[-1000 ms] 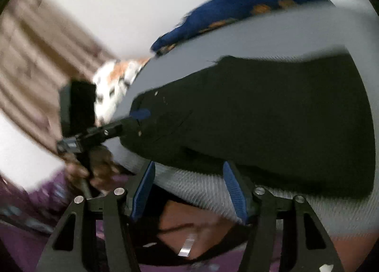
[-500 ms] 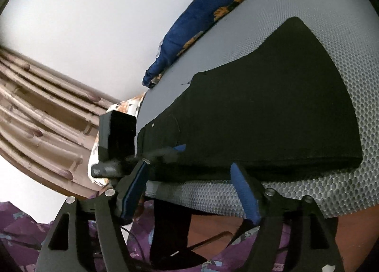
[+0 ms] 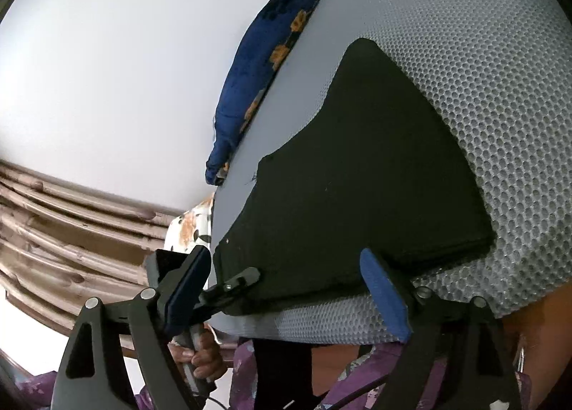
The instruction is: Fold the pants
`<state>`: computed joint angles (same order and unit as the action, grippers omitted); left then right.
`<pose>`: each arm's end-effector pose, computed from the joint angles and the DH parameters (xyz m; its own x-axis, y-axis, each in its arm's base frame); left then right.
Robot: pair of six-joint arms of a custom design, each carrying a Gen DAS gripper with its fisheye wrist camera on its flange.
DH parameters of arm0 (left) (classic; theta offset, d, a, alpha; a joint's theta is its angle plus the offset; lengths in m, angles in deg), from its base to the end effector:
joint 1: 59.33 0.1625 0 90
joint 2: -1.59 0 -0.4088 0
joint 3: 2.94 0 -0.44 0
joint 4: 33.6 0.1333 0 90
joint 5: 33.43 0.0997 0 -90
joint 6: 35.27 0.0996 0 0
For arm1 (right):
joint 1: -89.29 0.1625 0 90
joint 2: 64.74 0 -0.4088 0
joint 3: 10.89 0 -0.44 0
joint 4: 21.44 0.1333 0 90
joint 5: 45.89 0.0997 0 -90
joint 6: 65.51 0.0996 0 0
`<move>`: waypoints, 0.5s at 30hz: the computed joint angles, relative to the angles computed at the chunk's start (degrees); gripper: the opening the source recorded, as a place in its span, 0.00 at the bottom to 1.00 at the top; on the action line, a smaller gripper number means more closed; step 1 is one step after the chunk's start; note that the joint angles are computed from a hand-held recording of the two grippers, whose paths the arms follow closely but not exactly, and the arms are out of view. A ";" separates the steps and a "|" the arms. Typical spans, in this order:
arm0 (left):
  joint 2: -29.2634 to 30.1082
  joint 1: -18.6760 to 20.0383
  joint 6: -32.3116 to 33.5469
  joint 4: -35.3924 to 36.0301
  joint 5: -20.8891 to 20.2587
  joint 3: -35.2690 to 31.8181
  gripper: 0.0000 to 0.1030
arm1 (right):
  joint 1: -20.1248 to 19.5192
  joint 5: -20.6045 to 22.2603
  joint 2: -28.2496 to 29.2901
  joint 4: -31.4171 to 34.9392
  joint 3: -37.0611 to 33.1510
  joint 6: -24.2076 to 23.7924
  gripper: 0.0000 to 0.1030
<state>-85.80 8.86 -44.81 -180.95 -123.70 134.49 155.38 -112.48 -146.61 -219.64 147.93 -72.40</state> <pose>-0.0300 -0.4326 0.1475 -0.9764 0.2143 0.0257 0.2096 0.9698 -0.1247 0.0406 -0.3350 0.1121 -0.9574 0.0884 -0.2750 0.2333 0.7979 -0.5558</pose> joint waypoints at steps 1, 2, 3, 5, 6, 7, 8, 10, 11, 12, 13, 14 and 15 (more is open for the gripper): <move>0.10 0.40 0.05 0.99 -0.07 -0.27 0.08 | 0.56 -0.65 0.29 0.14 -0.21 -0.10 0.82; 0.65 0.62 -0.44 1.37 -0.03 -0.48 0.08 | 1.33 -1.34 1.05 -0.35 -0.52 0.21 0.82; 1.39 0.86 -1.12 1.88 0.20 -0.79 0.08 | 1.75 -1.95 1.42 -0.54 -0.74 0.21 0.82; 2.62 1.03 -2.30 2.58 0.64 -0.91 0.08 | 1.98 -2.48 1.90 -0.89 -0.98 0.51 0.82; 2.83 1.75 -3.02 2.87 -0.16 -0.97 0.08 | 1.90 -2.34 2.25 -0.96 -1.18 0.65 0.82; 3.28 1.58 -3.79 2.40 -0.68 -1.05 0.08 | 2.01 -2.40 2.67 -1.28 -1.33 0.90 0.82; 3.08 1.65 -3.62 2.51 -0.80 -1.09 0.08 | 1.98 -2.50 2.84 -1.55 -1.37 0.98 0.82; 2.08 0.70 -3.62 2.49 -0.66 -0.86 0.08 | 1.53 -2.37 2.54 -1.28 -1.24 0.64 0.83; 1.68 0.35 -3.49 2.68 -0.66 -0.82 0.08 | 1.59 -2.37 2.60 -1.36 -1.28 0.62 0.83; 1.21 -0.13 -3.40 3.41 -0.34 -0.90 0.08 | 1.55 -2.35 2.64 -1.42 -1.25 0.51 0.84; 0.97 -0.54 -3.86 3.85 0.00 -0.95 0.08 | 1.49 -2.30 2.60 -1.42 -1.17 0.42 0.84; 0.97 -0.62 -4.16 3.69 0.03 -0.92 0.08 | 1.53 -2.29 2.65 -1.41 -1.22 0.42 0.85; 1.21 -0.97 -3.81 3.39 1.27 -0.84 0.09 | 1.46 -2.17 2.72 -1.49 -1.17 0.25 0.85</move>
